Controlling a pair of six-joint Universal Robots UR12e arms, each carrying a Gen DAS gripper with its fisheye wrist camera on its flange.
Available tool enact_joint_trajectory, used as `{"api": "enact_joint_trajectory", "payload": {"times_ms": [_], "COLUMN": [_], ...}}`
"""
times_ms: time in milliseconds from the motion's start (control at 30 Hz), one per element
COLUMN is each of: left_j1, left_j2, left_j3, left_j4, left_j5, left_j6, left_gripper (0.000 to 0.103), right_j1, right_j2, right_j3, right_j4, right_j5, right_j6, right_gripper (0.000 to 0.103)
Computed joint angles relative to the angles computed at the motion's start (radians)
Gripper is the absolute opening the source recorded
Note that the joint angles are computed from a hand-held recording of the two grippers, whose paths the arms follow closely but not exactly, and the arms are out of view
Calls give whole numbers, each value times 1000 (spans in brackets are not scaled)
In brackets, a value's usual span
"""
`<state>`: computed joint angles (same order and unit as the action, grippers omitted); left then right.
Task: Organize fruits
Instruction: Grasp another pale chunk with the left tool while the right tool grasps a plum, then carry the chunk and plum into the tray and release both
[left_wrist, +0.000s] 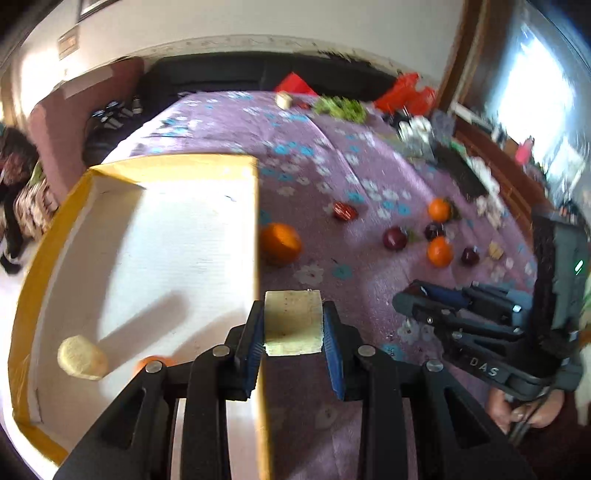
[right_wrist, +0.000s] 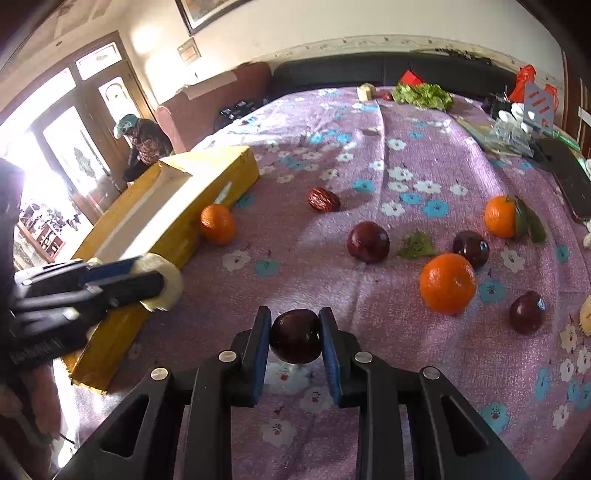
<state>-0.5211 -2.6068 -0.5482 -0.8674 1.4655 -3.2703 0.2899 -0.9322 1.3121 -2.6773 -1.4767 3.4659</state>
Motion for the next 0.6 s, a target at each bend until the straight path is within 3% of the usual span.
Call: {"api": "enact_joint_trajectory", "payload": {"times_ms": [67,100,167,267,333,467,600], "left_j1": [21,27,29,49,57,66,83], "left_j2": [39,58,94,138,160,183,196], "left_j3": [-68,-101,-161,-239,-278,-332,-370], "left_j4": [44,68,121,190,223,244,238], "left_j5": [-74,-65,12,14,59,151,160], "left_j6": [-49,-66,-79,-125,-152,-189,-236], "left_gripper": [29,29,29,29,29,29,29], "right_j1": [4,6,9,18,23,42,74], "right_j2": [1,1,2,0,3,29,73], "right_j3": [0,-1,-8,-24,-43,-117,-204], "right_j4": [-14,-18,-15,-19,-20,7,64], "right_j5": [-5,-6,-14,-30,-10,36,57], "right_j6": [-5,-8,-8,-13,-12,-43,-101], "right_gripper": [29,29,29,29,29,29,29]}}
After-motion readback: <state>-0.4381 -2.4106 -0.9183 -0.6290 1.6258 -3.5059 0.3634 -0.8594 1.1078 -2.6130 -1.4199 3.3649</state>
